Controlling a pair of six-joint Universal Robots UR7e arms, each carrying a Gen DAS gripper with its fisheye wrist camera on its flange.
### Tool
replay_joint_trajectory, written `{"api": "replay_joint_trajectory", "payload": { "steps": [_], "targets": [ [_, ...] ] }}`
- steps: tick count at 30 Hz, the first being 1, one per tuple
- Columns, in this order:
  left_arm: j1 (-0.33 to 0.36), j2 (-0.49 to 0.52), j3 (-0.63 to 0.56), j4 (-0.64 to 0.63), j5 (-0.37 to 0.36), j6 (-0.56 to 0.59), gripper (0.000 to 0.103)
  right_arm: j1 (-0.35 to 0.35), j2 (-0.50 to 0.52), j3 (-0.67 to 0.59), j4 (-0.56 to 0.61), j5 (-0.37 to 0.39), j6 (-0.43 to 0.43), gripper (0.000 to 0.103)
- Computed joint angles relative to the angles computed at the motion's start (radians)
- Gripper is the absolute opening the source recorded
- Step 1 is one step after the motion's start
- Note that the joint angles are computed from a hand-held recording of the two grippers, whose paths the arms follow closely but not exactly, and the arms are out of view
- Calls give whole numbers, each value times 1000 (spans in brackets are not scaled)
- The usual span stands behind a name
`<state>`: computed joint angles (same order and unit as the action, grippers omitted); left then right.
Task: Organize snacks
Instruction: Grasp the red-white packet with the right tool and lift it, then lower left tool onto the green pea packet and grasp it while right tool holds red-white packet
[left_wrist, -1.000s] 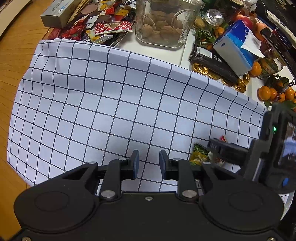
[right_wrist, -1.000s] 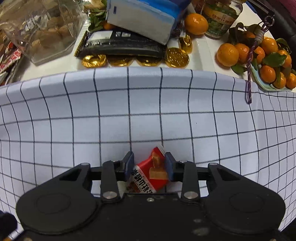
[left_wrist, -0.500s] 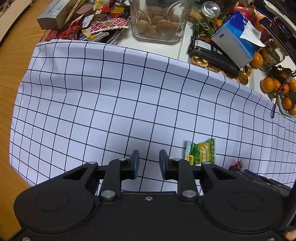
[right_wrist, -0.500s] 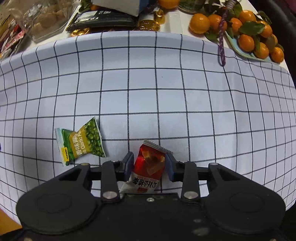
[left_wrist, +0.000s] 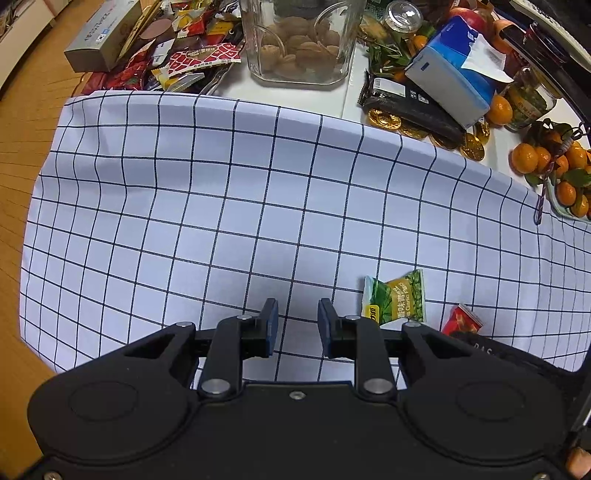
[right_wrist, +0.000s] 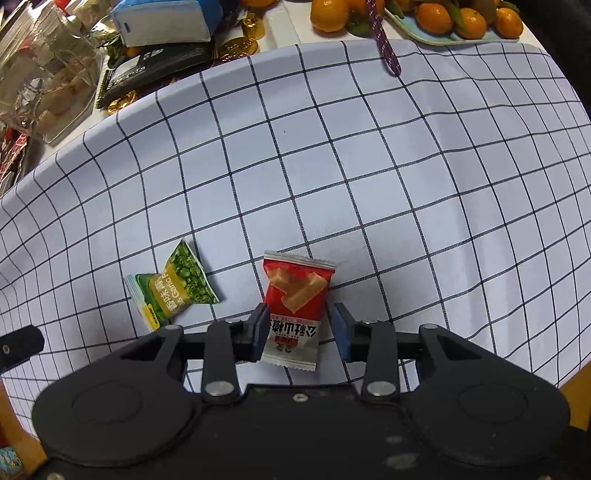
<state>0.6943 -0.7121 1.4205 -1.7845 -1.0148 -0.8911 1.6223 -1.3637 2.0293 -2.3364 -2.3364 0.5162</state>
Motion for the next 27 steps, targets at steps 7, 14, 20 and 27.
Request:
{"api": "replay_joint_trajectory", "payload": {
  "steps": [7, 14, 20, 27],
  "targets": [
    [2, -7, 5, -16, 0, -3, 33, -23, 54, -26, -13, -4, 68, 44],
    [-4, -7, 16, -38, 11, 18, 33, -15, 82, -25, -27, -29, 3, 38],
    [-13, 4, 26, -75, 12, 85, 33, -7, 52, -11, 16, -38, -41, 34],
    [-31, 35, 38, -114, 16, 216, 33, -18, -24, -19, 123, -2, -22, 34]
  ]
}}
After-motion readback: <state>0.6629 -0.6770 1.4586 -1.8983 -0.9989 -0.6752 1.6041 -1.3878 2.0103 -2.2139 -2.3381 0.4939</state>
